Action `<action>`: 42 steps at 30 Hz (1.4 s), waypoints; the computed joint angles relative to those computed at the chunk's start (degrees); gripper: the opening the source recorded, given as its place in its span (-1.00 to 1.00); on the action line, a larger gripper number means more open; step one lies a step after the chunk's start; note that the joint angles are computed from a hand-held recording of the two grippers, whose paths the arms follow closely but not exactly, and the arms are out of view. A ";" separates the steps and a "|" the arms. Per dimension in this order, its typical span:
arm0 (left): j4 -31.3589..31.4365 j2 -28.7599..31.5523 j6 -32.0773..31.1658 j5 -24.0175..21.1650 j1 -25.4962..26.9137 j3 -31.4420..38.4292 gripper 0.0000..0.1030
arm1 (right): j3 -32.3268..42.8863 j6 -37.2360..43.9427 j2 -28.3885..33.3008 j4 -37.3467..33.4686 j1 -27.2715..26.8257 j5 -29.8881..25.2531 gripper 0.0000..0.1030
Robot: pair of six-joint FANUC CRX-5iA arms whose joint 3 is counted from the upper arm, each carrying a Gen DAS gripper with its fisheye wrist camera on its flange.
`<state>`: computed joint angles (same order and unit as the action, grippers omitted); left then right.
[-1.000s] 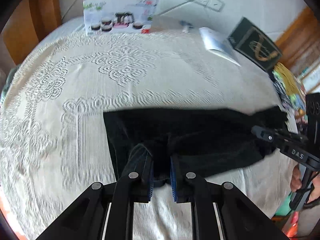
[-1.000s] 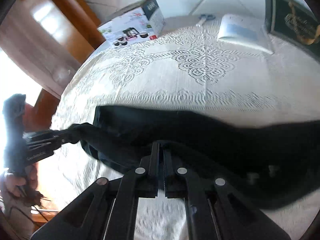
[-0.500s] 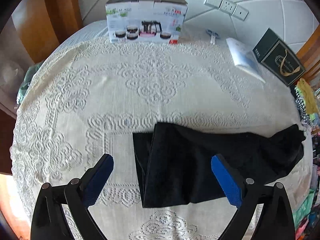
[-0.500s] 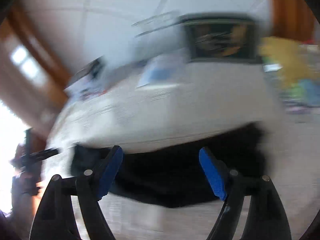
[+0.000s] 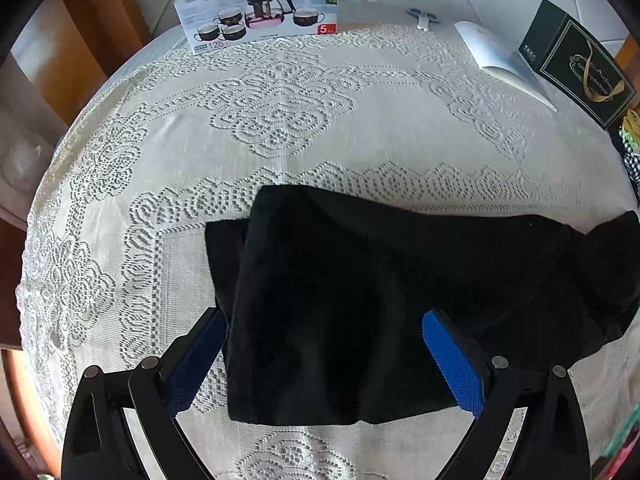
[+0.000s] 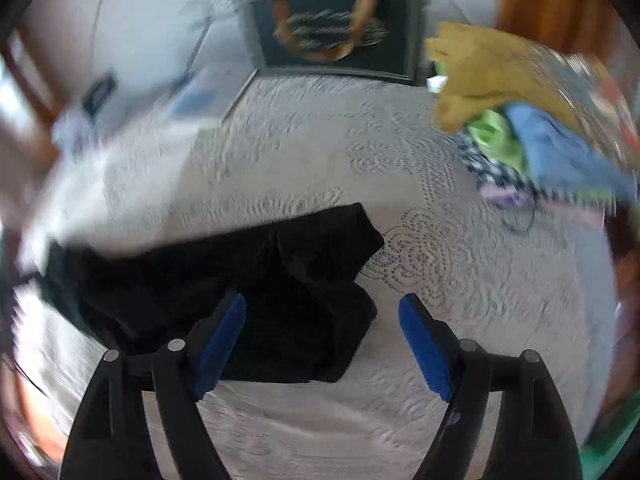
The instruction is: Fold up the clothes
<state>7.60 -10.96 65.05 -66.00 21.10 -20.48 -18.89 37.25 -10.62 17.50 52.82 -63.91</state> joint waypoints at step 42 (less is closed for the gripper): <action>-3.31 2.08 4.65 7.35 -2.82 1.15 -0.72 | -1.87 -10.95 -0.38 -7.90 -5.99 4.90 0.49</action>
